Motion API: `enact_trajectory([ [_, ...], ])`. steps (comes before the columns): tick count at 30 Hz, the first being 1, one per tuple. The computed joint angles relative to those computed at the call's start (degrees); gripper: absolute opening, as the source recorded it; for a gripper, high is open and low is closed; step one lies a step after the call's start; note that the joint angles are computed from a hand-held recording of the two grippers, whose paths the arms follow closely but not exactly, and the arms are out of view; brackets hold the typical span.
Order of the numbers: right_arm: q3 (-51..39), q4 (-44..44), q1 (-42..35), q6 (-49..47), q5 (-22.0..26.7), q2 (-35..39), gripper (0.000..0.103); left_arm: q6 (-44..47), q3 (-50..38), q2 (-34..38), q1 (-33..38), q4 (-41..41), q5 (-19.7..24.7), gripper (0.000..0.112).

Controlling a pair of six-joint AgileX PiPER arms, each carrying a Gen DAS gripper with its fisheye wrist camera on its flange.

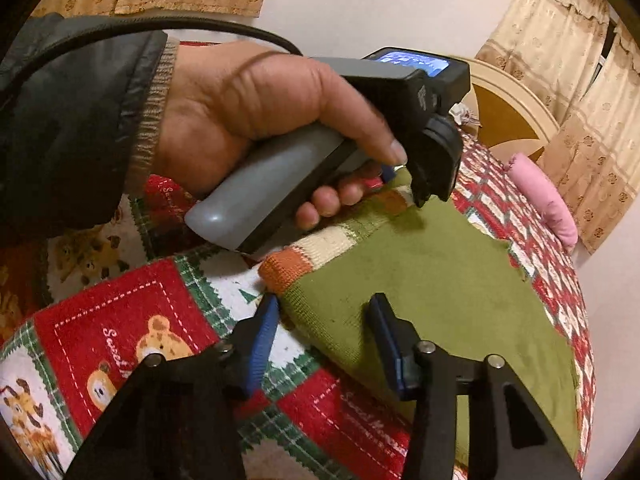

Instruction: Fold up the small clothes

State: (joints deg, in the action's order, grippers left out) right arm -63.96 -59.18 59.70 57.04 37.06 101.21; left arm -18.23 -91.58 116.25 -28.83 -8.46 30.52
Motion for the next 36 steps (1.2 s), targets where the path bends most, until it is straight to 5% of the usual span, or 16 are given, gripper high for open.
enact_trajectory([
  [4,-0.1,4.6,-1.9,-4.3,-2.6,-0.9,0.018,6.4,-0.8,0.5,1.8,-7.7,0.8,0.016],
  [9,0.4,7.7,-3.2,-5.6,-4.7,-2.4,0.008,5.5,-2.8,1.2,1.4,-5.3,2.7,0.012],
  [18,7.0,9.4,-6.9,-1.1,-11.6,-10.7,0.006,6.5,-3.9,0.0,3.5,-13.2,5.0,0.011],
  [26,13.1,9.7,-12.7,1.9,-15.6,-18.3,0.006,1.3,-8.9,0.1,1.4,-10.3,7.5,0.01],
  [36,19.2,24.9,-21.8,-10.6,-22.5,-25.5,0.005,-5.7,-20.8,4.0,-3.4,-3.9,12.7,0.01],
])
